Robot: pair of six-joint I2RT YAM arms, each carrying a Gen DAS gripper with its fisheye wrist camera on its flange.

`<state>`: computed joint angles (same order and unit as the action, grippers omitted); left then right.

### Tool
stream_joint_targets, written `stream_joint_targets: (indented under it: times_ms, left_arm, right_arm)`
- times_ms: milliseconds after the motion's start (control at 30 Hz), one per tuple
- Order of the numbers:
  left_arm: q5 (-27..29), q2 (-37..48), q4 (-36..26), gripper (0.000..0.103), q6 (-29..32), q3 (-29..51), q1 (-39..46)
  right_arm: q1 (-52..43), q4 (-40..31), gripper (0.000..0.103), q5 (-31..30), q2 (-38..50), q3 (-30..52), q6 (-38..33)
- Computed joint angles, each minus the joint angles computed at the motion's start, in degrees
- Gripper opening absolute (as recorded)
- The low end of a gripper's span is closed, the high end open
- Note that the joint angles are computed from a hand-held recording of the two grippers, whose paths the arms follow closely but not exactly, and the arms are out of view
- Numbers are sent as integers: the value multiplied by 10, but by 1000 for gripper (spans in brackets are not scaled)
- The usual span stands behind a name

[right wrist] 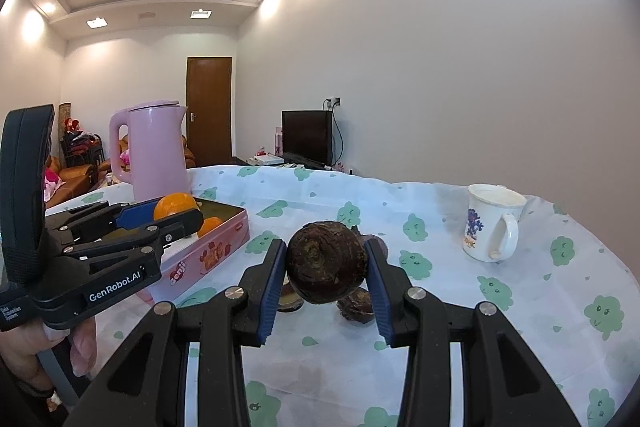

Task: Organize fruits
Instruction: 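Carry the mangosteen toward the tin with right tool while left carries the small orange, then open the right tool over the tin while the left tool releases the orange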

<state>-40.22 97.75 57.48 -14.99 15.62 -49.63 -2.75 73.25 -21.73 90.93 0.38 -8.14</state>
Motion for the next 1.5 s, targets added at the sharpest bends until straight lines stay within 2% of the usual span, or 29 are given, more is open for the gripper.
stream_joint_targets:
  times_ms: [167, 533, 1100, 1500]
  left_arm:
    - [2, -23, -31, 38, -5, -6, 20]
    - [22, -82, -99, 38, 0, -18, 84]
    - [94, -122, -175, 38, 31, -16, 226]
    - [164, -101, -202, 38, 60, 5, 314]
  right_arm:
    - [24, -76, 41, 12, -51, 16, 6]
    - [131, -172, 41, 59, -80, 72, 29]
    - [245, -257, 41, 103, -8, 201, 58]
    - [291, -308, 42, 104, 89, 307, 78]
